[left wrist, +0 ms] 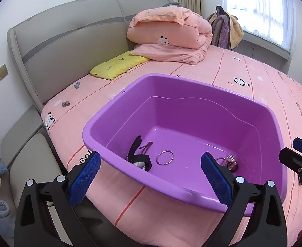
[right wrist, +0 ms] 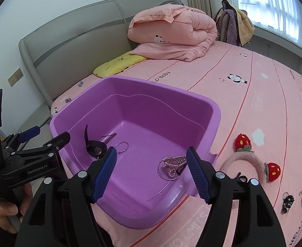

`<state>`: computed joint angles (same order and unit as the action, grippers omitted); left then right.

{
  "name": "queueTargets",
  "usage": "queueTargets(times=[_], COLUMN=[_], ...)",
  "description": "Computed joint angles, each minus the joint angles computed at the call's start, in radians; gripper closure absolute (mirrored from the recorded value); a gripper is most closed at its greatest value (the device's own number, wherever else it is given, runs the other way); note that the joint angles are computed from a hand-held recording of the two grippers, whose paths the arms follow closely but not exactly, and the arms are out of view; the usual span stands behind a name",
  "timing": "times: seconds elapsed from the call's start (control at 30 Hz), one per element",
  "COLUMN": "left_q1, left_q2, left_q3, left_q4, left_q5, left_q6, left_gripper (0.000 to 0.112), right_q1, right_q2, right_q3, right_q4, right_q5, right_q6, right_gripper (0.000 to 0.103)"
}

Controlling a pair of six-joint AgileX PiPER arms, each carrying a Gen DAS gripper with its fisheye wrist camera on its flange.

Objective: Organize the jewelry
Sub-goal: 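Withdraw both tools and reach the left tool to the bow tie while the right reaches the keychain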

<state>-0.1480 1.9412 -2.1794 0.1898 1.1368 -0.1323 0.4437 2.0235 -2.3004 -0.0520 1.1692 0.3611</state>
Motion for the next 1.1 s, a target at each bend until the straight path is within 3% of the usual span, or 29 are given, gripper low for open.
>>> queueTargets(times=[0.37, 0.67, 0.9, 1.1], left_q1=[-0.077, -0.199, -0.349, -0.456], left_q2=[-0.158, -0.253, -0.288, -0.282], left_q3=[0.230, 0.315, 0.347, 0.348], left_q4=[0.013, 0.044, 0.122, 0.096], left_q5=[-0.083, -0.095, -0.080, -0.046], left_q6=[-0.066, -0.143, -0.231, -0.289], left_gripper=[0.016, 0.016, 0.016, 0.016], right_q1=[0.000, -0.020, -0.086, -0.197], right_q2=[-0.296, -0.537, -0.740, -0.930], right_q3=[0.452, 0.759, 0.980, 1.182], right_q4=[-0.057, -0.111, -0.115, -0.088], right_q5=[-0.176, -0.256, -0.297, -0.276], right_q6=[0.090, 0.181, 0.230, 0.201], right_gripper=[0.033, 0.033, 0.033, 0.032])
